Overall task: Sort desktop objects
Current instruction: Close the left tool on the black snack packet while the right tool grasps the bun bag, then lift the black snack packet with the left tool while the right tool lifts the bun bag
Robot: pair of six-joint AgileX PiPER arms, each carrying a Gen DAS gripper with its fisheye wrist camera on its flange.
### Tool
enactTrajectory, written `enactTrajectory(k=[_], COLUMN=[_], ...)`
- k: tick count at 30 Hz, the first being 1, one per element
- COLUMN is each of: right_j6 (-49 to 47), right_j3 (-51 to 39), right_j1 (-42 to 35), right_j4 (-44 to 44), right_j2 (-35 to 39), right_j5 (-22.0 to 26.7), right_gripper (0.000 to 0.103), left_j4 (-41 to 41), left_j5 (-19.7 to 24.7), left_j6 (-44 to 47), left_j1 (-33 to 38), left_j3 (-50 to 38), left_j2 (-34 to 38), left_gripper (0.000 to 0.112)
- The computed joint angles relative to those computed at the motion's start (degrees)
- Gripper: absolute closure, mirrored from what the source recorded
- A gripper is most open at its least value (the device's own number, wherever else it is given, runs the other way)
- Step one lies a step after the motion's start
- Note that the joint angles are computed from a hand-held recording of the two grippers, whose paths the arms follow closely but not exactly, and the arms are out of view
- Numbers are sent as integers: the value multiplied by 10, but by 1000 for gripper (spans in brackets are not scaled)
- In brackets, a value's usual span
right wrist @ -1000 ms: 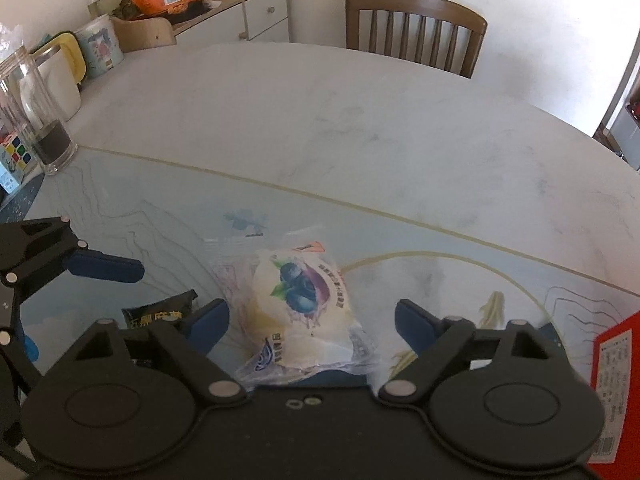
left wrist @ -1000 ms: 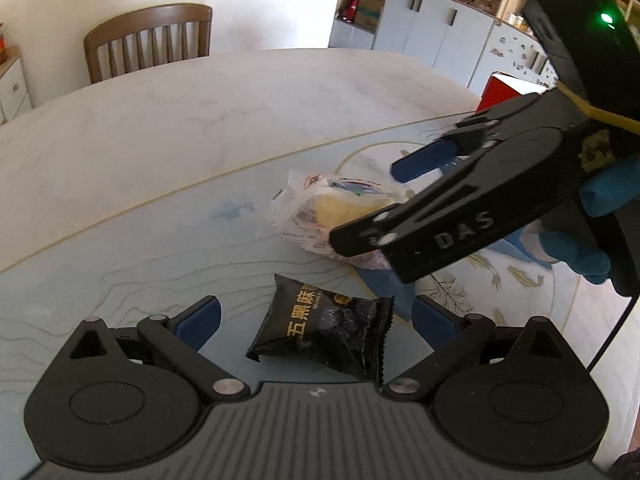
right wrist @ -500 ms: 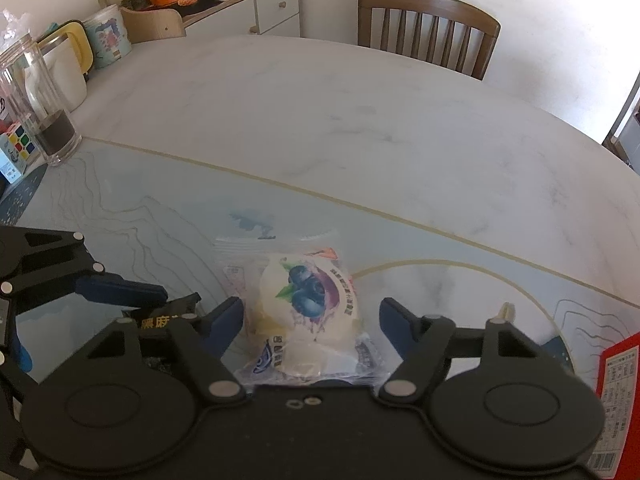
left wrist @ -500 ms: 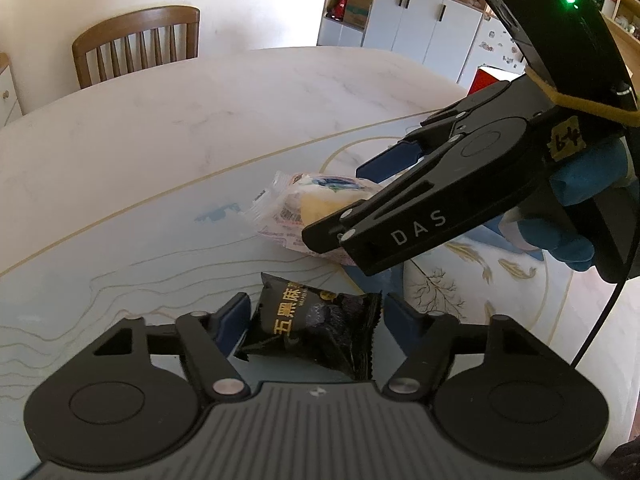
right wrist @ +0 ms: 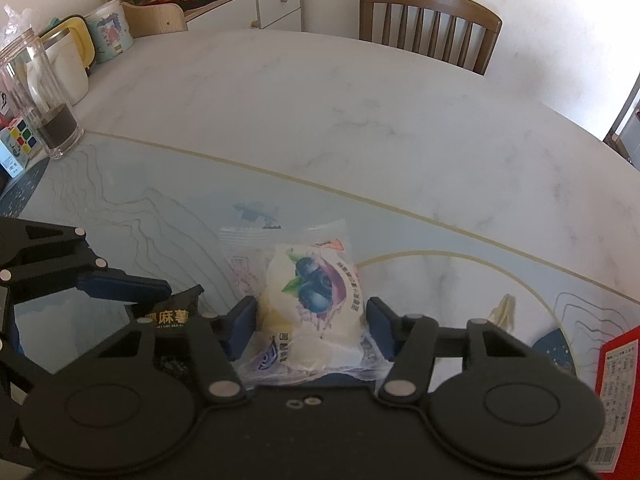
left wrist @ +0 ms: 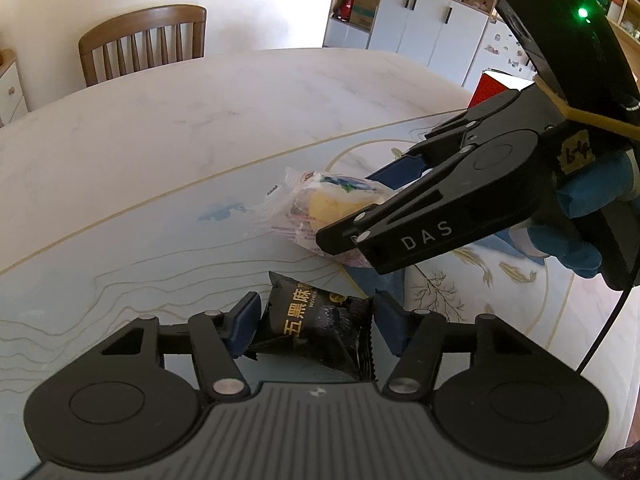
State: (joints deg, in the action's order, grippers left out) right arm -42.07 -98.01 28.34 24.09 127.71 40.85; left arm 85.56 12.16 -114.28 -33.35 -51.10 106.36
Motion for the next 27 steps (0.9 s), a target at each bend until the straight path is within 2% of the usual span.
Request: enactTrajectory(k=[9,16,27], right_j6=[1,-10,-32], right_j3=[20,41,84], right_j1=[-9,-17,-35], right_j4=[0,5,22], right_j2=[-17,-37,-78], right_j5=[-12,-18,-26], right_gripper=[49,50,50], left_j4=[-30,-19,-58], left_j5=[5,12,29], left_j6=[20,-3,22], left_j1=[-5,-13,-28], left_j3=[-1,3,-2], left_j2=[-5,-8,-16], left_gripper=[58,62,63])
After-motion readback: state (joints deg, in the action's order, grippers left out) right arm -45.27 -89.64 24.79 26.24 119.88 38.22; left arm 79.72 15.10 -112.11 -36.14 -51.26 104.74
